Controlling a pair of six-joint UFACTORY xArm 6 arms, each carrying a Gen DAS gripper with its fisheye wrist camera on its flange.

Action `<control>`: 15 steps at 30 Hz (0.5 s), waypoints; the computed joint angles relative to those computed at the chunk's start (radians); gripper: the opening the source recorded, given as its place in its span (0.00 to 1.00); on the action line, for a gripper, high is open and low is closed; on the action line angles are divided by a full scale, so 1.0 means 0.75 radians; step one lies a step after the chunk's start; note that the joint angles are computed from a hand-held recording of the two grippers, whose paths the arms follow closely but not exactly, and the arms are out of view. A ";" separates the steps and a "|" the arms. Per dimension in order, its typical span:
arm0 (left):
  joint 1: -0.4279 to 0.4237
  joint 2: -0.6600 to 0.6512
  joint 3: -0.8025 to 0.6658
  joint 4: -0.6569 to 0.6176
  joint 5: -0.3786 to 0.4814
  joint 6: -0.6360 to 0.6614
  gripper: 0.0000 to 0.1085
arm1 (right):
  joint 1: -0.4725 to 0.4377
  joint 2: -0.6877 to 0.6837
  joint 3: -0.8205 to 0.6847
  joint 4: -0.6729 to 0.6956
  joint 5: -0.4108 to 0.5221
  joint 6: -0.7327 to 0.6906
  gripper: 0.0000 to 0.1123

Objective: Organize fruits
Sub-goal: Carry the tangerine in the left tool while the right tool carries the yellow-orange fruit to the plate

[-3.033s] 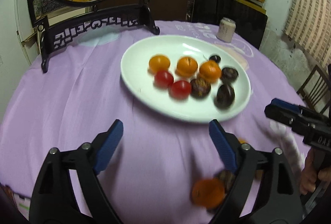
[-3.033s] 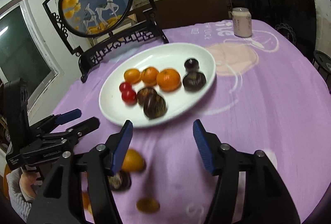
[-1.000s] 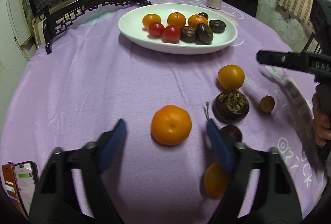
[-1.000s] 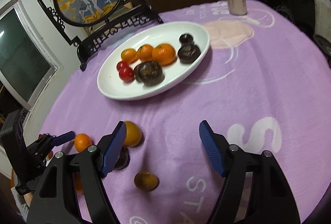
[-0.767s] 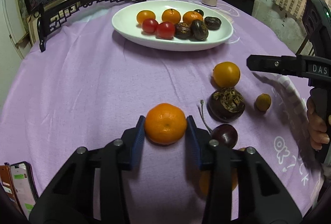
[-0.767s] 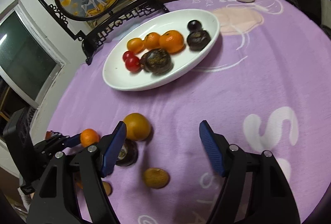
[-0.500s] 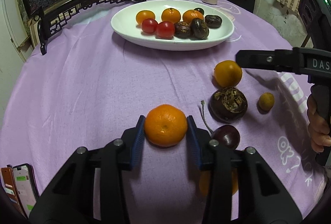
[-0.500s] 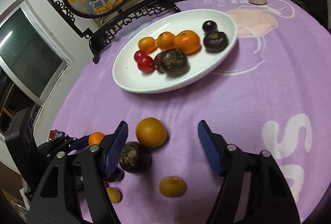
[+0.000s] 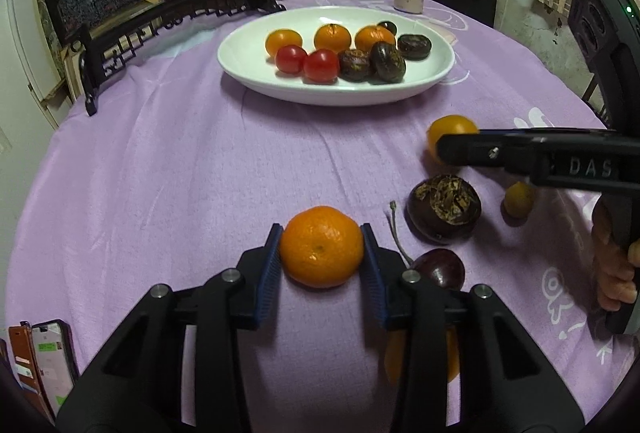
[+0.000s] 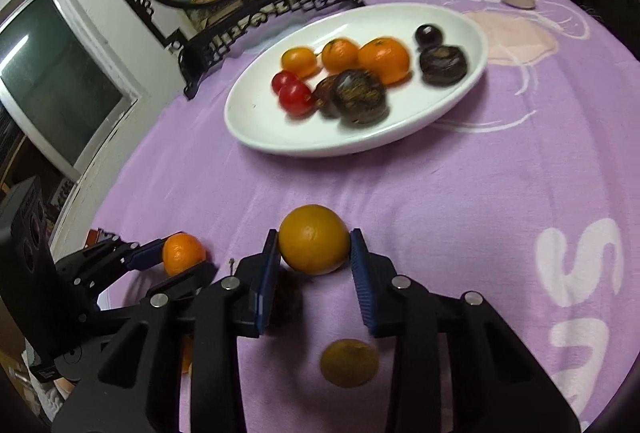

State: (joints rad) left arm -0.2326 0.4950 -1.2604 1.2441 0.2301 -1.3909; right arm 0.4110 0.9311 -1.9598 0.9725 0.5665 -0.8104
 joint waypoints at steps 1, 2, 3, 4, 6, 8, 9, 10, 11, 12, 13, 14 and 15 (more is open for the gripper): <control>-0.001 -0.004 -0.001 0.028 0.011 -0.029 0.36 | 0.001 -0.013 0.020 0.008 -0.034 -0.012 0.32; 0.000 -0.009 0.000 0.053 0.019 -0.057 0.36 | 0.002 -0.019 0.031 0.011 -0.055 -0.018 0.31; 0.003 -0.013 0.001 0.074 0.024 -0.088 0.36 | 0.005 -0.031 0.052 0.007 -0.091 -0.024 0.31; 0.008 -0.019 0.004 0.095 0.028 -0.121 0.36 | 0.008 -0.039 0.067 0.001 -0.118 -0.026 0.31; 0.012 -0.034 0.011 0.145 0.048 -0.191 0.36 | 0.014 -0.049 0.088 -0.009 -0.152 -0.035 0.31; 0.013 -0.048 0.017 0.189 0.070 -0.250 0.36 | 0.025 -0.063 0.113 -0.009 -0.188 -0.060 0.31; 0.016 -0.055 0.020 0.212 0.076 -0.279 0.36 | 0.031 -0.076 0.135 0.008 -0.210 -0.088 0.31; 0.017 -0.061 0.022 0.229 0.080 -0.303 0.36 | 0.035 -0.086 0.149 0.029 -0.226 -0.117 0.31; 0.017 -0.065 0.022 0.241 0.086 -0.317 0.36 | 0.038 -0.100 0.169 0.058 -0.246 -0.153 0.31; 0.017 -0.073 0.025 0.261 0.091 -0.340 0.36 | 0.045 -0.118 0.196 0.098 -0.280 -0.200 0.31; 0.018 -0.079 0.024 0.280 0.091 -0.361 0.36 | 0.052 -0.133 0.216 0.135 -0.309 -0.243 0.31; 0.017 -0.083 0.023 0.296 0.093 -0.378 0.36 | 0.056 -0.148 0.236 0.176 -0.329 -0.286 0.31; 0.015 -0.089 0.020 0.319 0.101 -0.401 0.36 | 0.060 -0.164 0.257 0.224 -0.347 -0.334 0.31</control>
